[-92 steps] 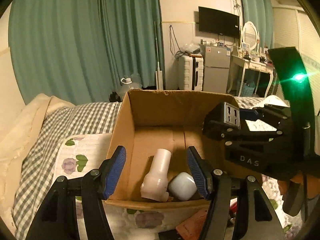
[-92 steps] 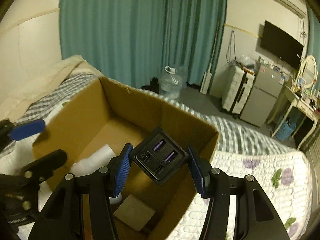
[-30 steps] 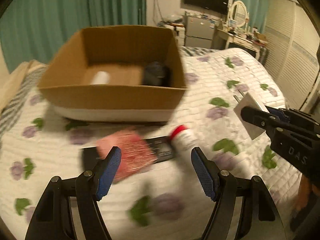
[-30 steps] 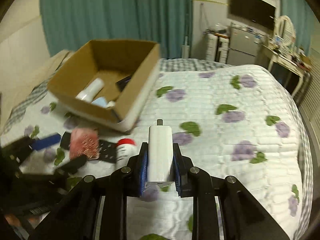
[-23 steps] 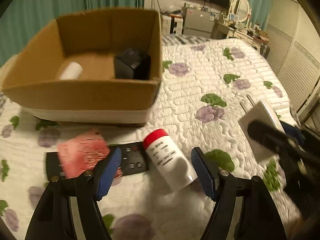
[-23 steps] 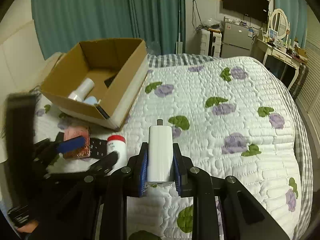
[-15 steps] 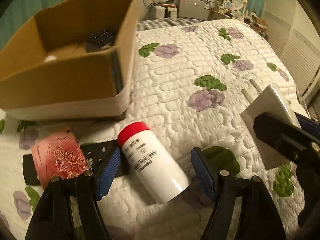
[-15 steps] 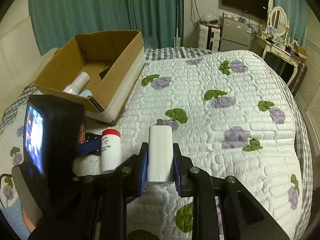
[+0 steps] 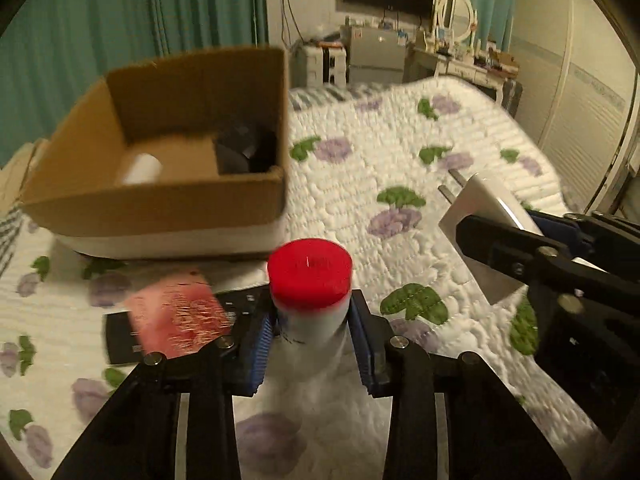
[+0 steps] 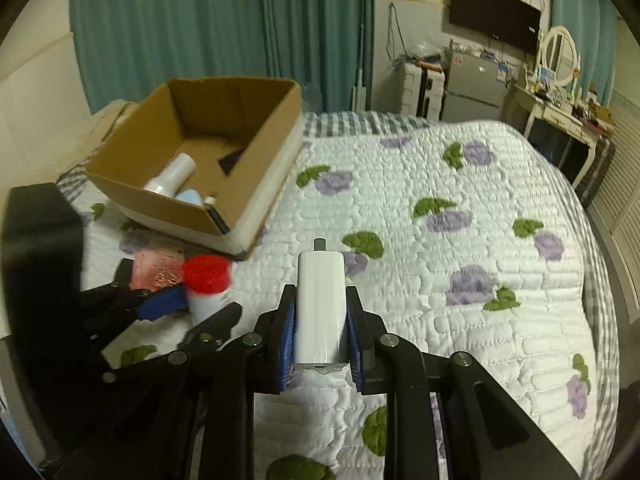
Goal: Organize rigid objects
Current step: 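Drop the red-capped bottle into the box with the left gripper while the right drops the small bottle in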
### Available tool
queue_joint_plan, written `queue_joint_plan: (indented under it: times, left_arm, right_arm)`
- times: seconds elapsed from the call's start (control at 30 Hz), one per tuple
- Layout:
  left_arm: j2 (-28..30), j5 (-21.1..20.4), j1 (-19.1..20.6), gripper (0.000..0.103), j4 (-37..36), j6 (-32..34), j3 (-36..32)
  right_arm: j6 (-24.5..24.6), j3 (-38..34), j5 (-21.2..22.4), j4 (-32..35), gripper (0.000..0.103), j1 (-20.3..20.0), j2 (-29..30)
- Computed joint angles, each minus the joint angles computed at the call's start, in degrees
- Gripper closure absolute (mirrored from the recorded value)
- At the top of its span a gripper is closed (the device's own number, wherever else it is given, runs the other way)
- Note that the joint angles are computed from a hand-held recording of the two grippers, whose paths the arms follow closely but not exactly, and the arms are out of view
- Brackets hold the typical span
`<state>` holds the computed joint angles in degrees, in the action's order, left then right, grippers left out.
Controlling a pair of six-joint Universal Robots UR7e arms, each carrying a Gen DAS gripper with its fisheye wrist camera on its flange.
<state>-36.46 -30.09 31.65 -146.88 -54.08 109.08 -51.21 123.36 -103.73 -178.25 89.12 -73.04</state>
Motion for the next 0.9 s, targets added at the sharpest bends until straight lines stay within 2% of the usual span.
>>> queue_joint_plan:
  times: [0.2, 0.43, 0.6, 0.77, 0.9]
  left_arm:
    - [-5.3, 3.4, -4.0, 0.067, 0.7, -1.5, 3.1]
    - [-11.4, 9.0, -6.1, 0.067, 0.4, 3.3, 3.8]
    - [-15.4, 13.4, -5.2, 0.067, 3.1, 5.7, 3.5]
    - [-16.4, 15.7, -2.2, 0.067, -3.2, 14.1, 2.5]
    - [-14.8, 15.8, 1.2, 0.067, -12.3, 24.1, 0.5]
  right_arm:
    - [-0.6, 1.1, 1.0, -0.5, 0.081, 2.8, -3.3]
    - [-0.6, -0.4, 1.7, -1.4, 0.081, 7.7, -3.6]
    - [-0.6, -3.7, 2.7, -2.0, 0.081, 11.1, -0.1]
    - [-0.4, -8.4, 4.2, -1.8, 0.081, 13.4, 5.5]
    - [-0.9, -11.9, 4.6, -2.4, 0.081, 14.3, 10.0]
